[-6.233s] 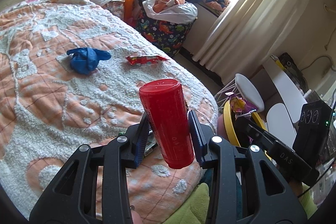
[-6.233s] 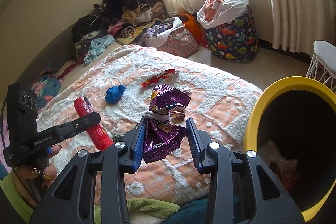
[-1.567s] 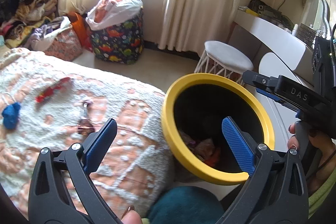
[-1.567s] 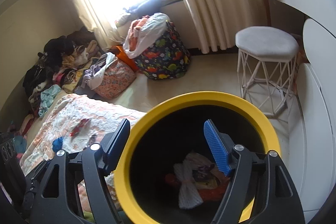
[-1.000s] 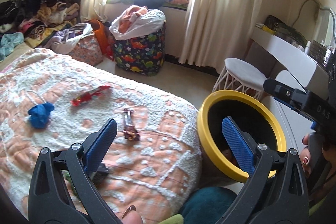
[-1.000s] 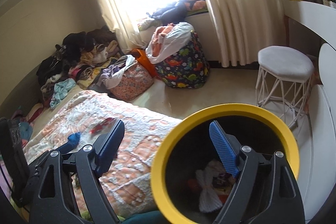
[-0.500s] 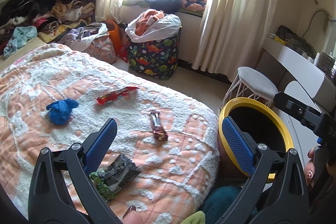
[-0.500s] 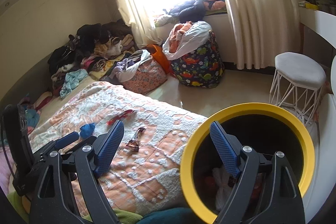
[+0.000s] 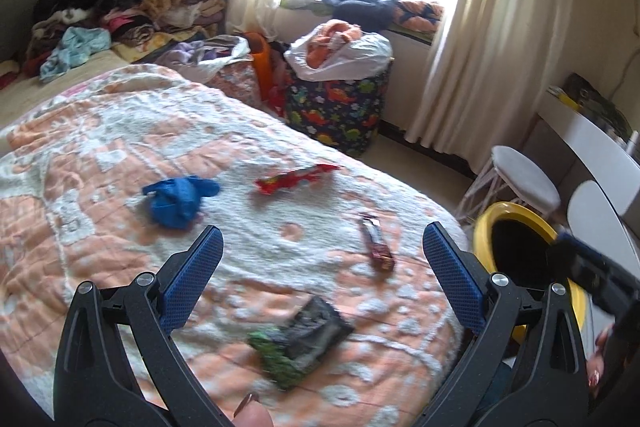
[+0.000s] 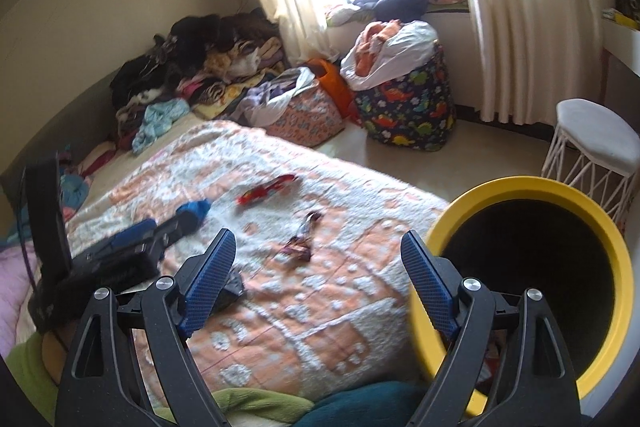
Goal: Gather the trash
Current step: 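Move both open tools back over the bed toward the remaining trash, then grasp the blue cloth with the left tool while the right tool grasps the green packet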
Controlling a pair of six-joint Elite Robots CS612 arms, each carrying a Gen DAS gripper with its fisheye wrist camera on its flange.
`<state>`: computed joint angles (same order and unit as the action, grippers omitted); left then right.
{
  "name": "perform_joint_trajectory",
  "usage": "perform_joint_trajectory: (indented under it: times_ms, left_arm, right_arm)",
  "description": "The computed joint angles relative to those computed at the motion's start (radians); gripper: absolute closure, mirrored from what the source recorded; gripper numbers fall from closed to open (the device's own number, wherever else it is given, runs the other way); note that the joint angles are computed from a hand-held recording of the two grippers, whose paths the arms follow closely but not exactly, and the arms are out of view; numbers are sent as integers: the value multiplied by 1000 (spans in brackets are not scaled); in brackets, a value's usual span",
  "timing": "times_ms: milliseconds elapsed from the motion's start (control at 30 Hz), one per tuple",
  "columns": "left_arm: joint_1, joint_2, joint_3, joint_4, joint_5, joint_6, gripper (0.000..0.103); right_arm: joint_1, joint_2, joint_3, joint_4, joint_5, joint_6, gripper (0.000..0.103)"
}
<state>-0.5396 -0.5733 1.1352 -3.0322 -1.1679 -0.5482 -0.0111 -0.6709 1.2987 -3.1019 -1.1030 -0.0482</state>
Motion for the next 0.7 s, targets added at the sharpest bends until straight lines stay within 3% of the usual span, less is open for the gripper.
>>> perform_joint_trajectory:
  times_ms: [300, 700]
  left_arm:
    - [32, -13, 43, 12, 44, -92, 11]
    - [75, 9, 19, 70, 40, -166, 11]
  right_arm:
    - [44, 16, -30, 159, 30, -84, 21]
    - [101, 90, -166, 433, -14, -157, 21]
